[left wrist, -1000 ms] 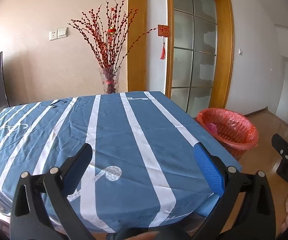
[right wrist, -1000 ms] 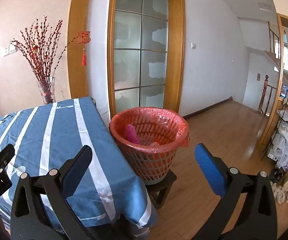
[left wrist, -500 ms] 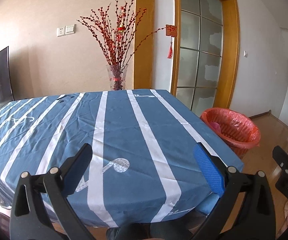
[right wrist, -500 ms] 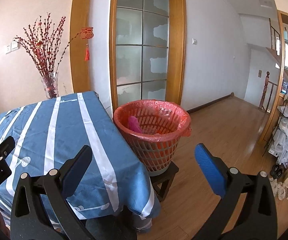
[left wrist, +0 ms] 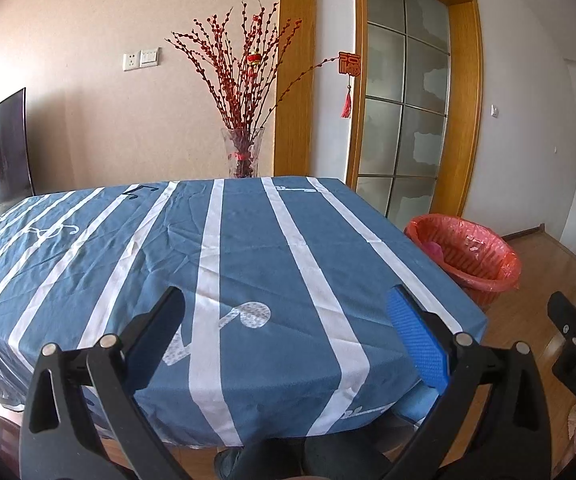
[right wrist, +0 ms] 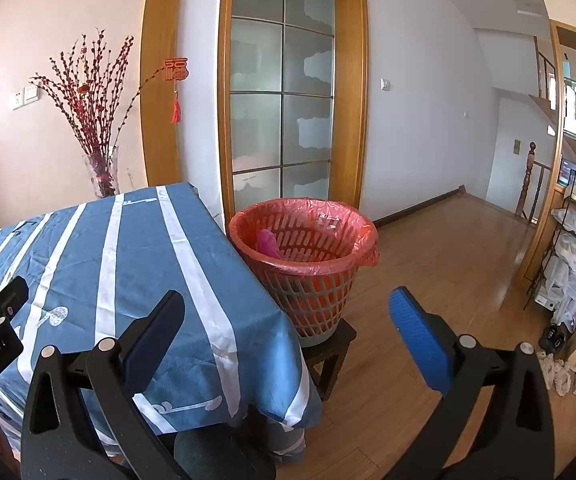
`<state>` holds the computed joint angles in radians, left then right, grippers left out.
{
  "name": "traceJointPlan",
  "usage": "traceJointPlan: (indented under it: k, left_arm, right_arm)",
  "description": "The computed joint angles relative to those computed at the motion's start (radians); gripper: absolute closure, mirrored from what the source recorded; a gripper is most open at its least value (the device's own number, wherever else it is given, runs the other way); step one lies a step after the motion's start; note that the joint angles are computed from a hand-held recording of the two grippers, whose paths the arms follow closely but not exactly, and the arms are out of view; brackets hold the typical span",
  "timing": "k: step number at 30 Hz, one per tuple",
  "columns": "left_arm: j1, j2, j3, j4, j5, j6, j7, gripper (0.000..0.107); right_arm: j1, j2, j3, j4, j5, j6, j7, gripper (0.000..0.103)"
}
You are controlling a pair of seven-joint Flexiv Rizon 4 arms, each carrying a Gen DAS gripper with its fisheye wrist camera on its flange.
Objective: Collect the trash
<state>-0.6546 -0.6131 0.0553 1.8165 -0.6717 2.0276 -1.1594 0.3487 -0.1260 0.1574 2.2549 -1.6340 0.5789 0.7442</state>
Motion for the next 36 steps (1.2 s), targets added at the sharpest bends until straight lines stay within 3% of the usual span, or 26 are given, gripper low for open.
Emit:
traceJointPlan:
  k: [36]
  left_arm:
    - [-0.013, 0.003, 0.028, 0.005, 0.019, -0.041, -0.040, 0.008]
  right_arm:
    - [-0.007, -0.008, -0.005, 0.000, 0.003, 0.049, -0.008, 0.002]
